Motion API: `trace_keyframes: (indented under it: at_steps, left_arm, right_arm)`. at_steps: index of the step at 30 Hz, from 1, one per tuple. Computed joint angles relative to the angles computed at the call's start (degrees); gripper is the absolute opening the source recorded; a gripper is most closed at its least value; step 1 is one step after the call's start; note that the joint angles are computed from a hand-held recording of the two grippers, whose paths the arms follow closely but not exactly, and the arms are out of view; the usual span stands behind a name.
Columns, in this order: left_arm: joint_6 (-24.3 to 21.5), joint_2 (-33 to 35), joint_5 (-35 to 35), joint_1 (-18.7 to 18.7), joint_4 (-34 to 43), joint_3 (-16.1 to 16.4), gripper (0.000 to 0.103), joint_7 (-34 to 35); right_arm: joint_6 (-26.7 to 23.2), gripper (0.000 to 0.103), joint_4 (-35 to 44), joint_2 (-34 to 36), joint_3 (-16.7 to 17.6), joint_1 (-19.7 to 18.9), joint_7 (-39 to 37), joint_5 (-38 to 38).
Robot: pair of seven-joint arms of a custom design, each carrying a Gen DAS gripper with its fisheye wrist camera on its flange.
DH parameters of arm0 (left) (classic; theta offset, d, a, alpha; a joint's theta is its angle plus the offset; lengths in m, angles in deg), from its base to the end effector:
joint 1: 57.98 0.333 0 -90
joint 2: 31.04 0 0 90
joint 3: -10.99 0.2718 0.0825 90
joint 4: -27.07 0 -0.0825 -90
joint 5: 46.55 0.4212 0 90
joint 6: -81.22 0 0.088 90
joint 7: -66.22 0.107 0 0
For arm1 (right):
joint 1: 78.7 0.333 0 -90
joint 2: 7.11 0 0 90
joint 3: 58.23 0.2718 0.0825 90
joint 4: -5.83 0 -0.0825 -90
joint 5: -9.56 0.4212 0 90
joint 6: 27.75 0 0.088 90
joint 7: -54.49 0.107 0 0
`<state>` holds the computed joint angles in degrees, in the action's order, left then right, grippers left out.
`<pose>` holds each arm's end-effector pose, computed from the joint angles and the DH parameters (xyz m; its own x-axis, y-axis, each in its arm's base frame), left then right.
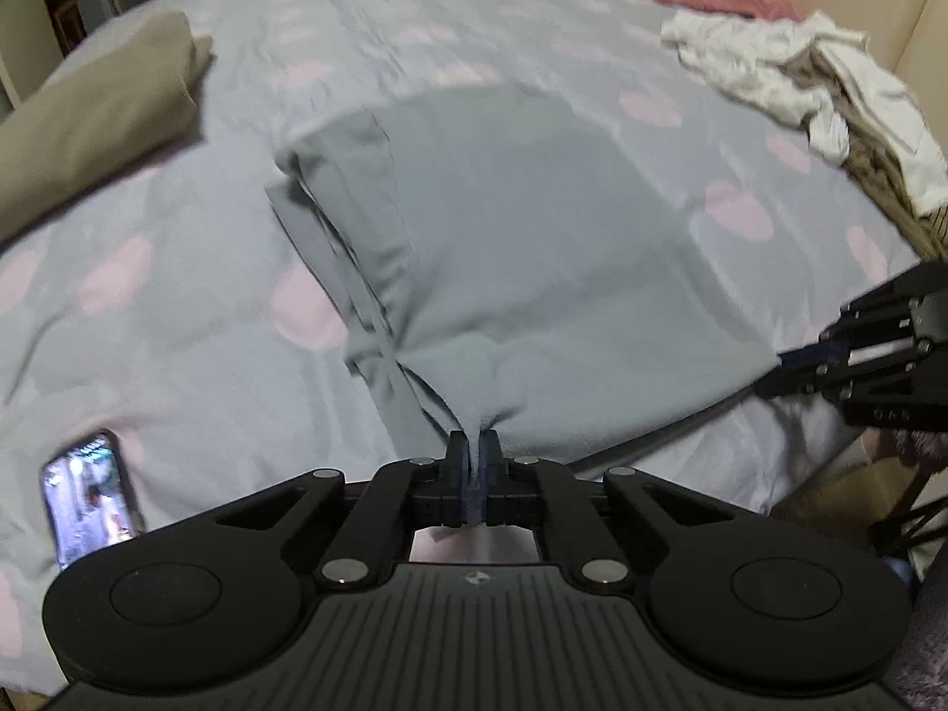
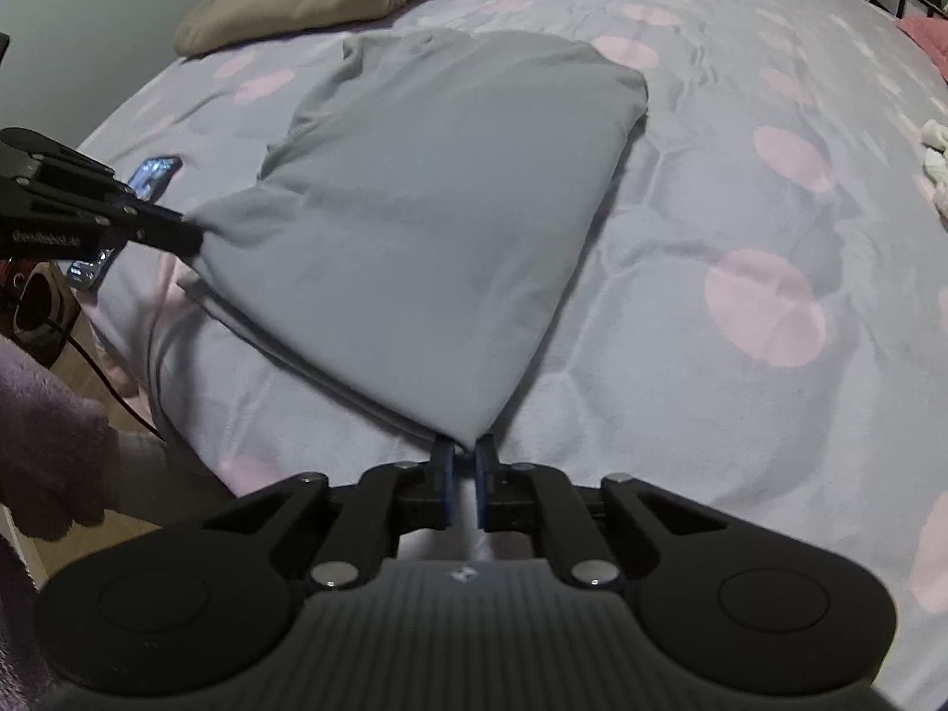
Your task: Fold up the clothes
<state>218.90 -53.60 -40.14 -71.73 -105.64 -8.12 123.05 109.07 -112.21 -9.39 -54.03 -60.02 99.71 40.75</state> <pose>0.4393 -0.2904 0.4824 -0.0764 -0.9962 0.0425 -0.8751 0.0466 -0.4818 0.5582 0.2409 0.4320 0.7683 -0.6240 -0.1423 -0.5958 -0.6161 -0.5152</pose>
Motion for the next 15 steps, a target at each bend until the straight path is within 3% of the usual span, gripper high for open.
trace_keyframes:
  at_steps: [7, 10, 15]
  left_arm:
    - [-5.35, 3.72, -2.43, -0.78, 2.01, 0.92, 0.001, 2.20]
    - [-5.76, 4.60, -2.76, -0.99, 2.10, 1.31, 0.001, 2.48]
    - [-6.63, 2.75, -2.29, -0.44, 1.39, 1.13, 0.003, -0.49]
  right_arm:
    - [-2.76, 0.005, 1.84, 1.21, -0.01, -0.20, 4.33, -3.67]
    - [-3.63, 0.000, 2.54, 2.11, 0.30, -0.46, 4.88, -6.03]
    - [-6.08, 0.001, 3.64, 2.36, 0.20, -1.34, 5.94, -6.95]
